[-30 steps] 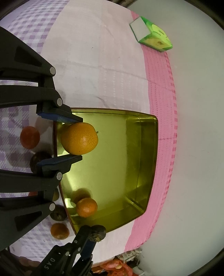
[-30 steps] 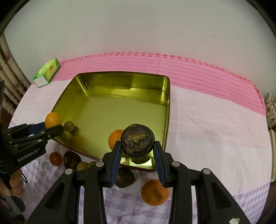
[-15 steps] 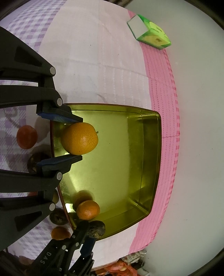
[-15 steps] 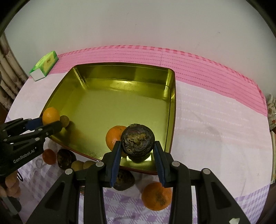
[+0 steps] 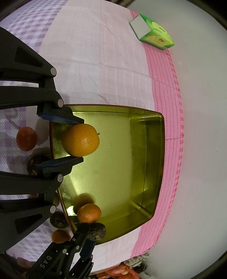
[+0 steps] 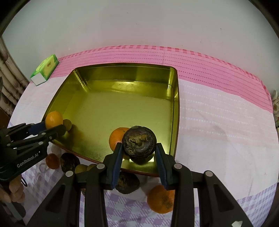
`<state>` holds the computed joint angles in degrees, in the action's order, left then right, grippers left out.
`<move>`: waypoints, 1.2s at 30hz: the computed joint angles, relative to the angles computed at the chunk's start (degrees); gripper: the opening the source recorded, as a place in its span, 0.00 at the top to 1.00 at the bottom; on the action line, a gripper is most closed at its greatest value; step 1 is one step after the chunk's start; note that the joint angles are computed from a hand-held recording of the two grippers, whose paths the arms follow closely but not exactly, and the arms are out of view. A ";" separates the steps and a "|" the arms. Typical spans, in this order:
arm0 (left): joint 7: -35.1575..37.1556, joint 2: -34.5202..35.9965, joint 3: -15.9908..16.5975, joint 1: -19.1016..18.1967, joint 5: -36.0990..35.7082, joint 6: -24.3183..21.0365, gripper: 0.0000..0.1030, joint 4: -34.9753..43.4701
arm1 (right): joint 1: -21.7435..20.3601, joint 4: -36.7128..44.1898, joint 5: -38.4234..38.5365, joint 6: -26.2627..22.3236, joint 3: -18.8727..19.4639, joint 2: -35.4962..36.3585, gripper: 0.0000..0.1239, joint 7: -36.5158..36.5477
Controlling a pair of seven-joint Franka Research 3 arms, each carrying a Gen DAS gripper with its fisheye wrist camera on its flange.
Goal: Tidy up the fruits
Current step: 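Open left tool to drop yellow orange in tin while right tool releases dark fruit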
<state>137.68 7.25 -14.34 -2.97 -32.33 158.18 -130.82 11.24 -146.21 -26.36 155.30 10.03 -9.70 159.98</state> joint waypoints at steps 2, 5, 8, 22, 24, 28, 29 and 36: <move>-0.65 -0.05 0.05 -0.18 0.55 0.34 0.64 -0.18 | 0.05 -0.03 0.17 -0.08 -0.03 -0.09 0.71 -0.04; -1.72 -0.27 0.16 -0.36 1.62 0.45 0.64 -0.37 | 0.05 -0.03 0.33 -0.06 0.01 -0.13 0.71 0.22; -1.53 -0.75 0.10 -0.28 1.37 0.44 0.64 -0.66 | 0.19 0.04 0.76 -0.23 -0.05 -0.23 0.71 -0.05; 2.07 -4.08 1.63 -1.79 -2.44 0.40 0.63 -2.74 | 0.00 0.12 0.03 -1.42 0.93 -1.84 0.69 0.98; 2.30 -4.50 1.94 -2.12 -2.76 0.30 0.63 -2.99 | 0.01 -0.01 -0.03 -1.34 1.18 -2.11 0.69 1.25; 3.11 -6.20 2.85 -2.56 -4.72 -0.47 0.63 -4.14 | 0.09 -0.49 -0.17 -1.39 1.80 -3.00 0.69 1.83; 3.29 -6.65 3.13 -2.75 -5.06 -0.51 0.63 -4.45 | 0.04 -0.60 -0.29 -1.51 2.02 -3.27 0.69 2.15; 6.28 -9.93 5.66 -4.17 -8.25 -1.06 0.63 -7.00 | -0.09 -2.60 -0.04 -0.92 3.66 -5.90 0.69 4.50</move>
